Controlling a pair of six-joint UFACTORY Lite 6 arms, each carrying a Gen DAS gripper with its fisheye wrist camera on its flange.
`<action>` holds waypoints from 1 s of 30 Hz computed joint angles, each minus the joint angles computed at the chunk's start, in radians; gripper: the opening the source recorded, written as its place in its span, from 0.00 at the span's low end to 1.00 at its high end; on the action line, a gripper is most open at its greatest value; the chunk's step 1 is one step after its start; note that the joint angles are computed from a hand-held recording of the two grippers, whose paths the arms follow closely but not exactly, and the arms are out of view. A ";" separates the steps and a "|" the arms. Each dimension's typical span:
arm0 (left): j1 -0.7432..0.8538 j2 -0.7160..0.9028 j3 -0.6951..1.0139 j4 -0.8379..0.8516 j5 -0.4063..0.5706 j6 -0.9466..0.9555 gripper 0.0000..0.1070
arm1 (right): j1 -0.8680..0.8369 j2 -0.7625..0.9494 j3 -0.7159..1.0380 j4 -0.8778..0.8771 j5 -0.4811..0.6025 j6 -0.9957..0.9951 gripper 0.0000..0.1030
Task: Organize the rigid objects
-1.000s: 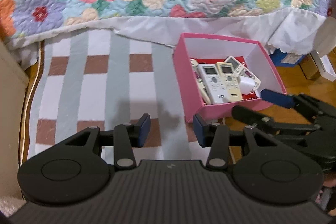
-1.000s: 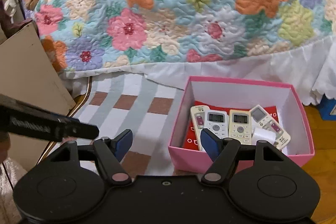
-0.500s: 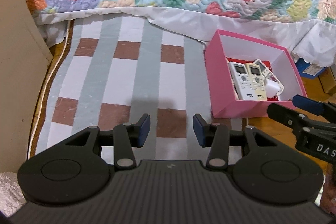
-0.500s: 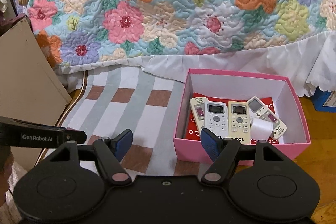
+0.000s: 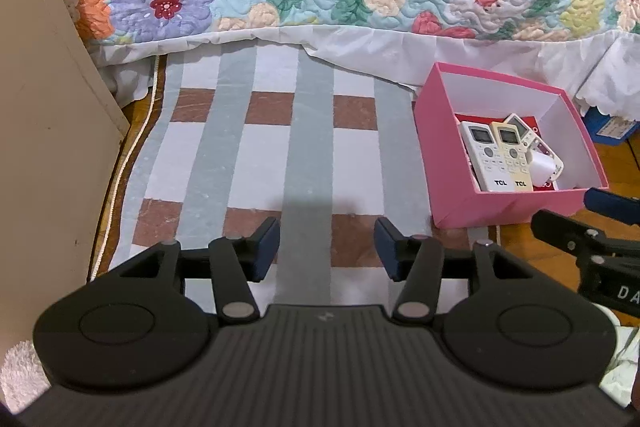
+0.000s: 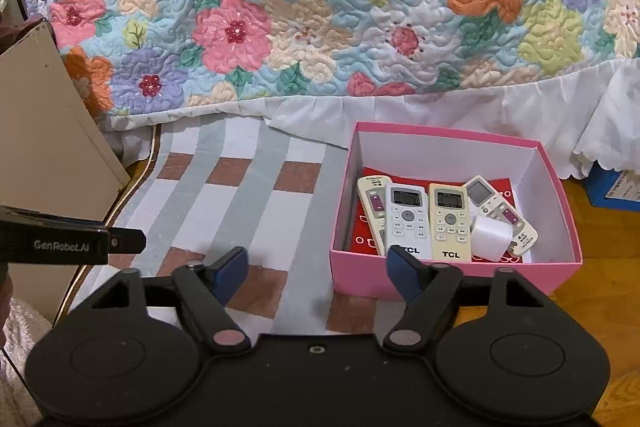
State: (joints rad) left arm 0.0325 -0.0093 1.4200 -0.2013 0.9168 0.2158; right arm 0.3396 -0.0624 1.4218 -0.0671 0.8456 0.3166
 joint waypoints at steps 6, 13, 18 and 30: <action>-0.019 -0.022 -0.012 0.028 -0.003 -0.032 0.61 | 0.010 0.110 0.131 -0.106 0.153 0.114 0.95; -0.007 -0.031 -0.023 0.028 -0.024 -0.033 0.85 | -0.018 0.078 0.088 -0.096 0.134 0.099 0.95; -0.001 -0.020 -0.013 0.029 -0.009 -0.035 0.91 | -0.010 0.086 0.105 -0.103 0.152 0.104 0.95; -0.021 0.018 0.041 0.122 0.072 -0.095 0.91 | 0.013 0.084 0.123 -0.126 0.185 0.098 0.95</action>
State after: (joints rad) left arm 0.0115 0.0092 1.4607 -0.0794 0.9890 0.1212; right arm 0.3523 0.0219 1.5445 -0.1929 1.0303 0.4148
